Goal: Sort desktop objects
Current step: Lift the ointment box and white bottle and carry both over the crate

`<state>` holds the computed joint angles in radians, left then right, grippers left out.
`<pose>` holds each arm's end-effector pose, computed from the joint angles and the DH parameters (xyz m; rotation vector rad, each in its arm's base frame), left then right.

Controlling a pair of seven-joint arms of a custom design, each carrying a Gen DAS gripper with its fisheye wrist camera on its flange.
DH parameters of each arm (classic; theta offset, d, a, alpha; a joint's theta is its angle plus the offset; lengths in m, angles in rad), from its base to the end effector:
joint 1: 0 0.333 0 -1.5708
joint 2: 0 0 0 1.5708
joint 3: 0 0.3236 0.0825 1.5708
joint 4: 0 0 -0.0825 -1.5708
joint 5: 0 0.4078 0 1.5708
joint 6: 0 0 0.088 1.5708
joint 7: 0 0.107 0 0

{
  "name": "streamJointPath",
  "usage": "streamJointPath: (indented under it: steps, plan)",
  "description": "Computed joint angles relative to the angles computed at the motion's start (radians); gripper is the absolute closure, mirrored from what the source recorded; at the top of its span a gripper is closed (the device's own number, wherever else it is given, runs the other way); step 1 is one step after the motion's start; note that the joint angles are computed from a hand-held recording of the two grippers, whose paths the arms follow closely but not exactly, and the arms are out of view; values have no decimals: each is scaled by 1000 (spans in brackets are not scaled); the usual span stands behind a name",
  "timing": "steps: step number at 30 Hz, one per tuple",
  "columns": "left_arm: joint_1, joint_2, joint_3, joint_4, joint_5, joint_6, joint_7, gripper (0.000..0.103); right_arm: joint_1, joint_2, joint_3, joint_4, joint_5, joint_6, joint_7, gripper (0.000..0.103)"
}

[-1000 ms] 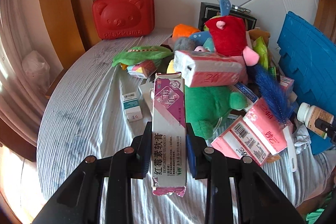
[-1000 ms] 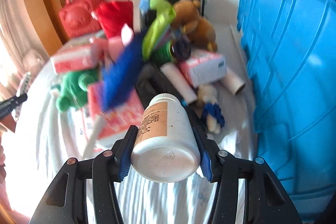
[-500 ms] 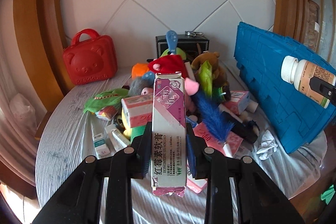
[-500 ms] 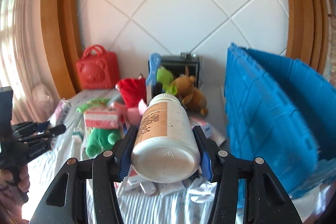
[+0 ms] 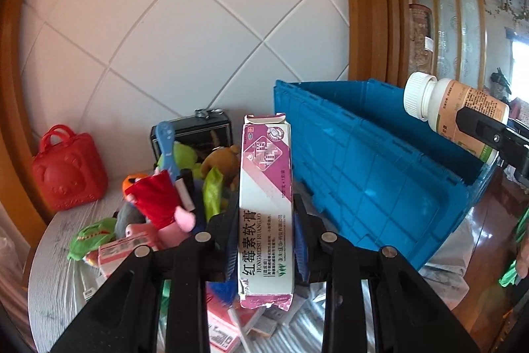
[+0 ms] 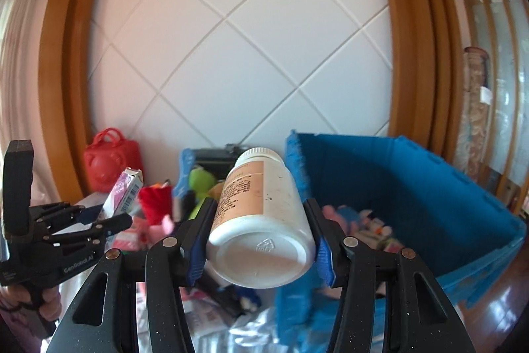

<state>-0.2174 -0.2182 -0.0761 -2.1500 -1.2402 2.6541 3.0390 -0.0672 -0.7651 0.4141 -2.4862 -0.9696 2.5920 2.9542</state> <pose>0.5346 -0.1371 0.5604 -0.8605 2.2288 -1.3363 0.3672 0.1868 0.6012 -1.2178 1.7412 -1.2686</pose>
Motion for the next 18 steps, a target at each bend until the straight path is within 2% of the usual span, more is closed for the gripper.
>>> streamJointPath:
  steps: [6, 10, 13, 18]
  plan:
    - [-82, -7, -67, 37, -22, 32, -34, 75, -32, -137, -89, -81, 5, -23, -71, 51]
    - [-136, 18, -122, 83, 65, 75, -163, 75, -89, -208, -153, -131, 16, 3, -148, 51]
    - [-164, 50, -173, 119, 234, 113, -348, 75, -139, -237, -198, -157, 36, 28, -217, 51]
    - [-197, 114, -231, 175, 587, 94, -708, 75, -186, -250, -301, -189, 108, 42, -371, 51]
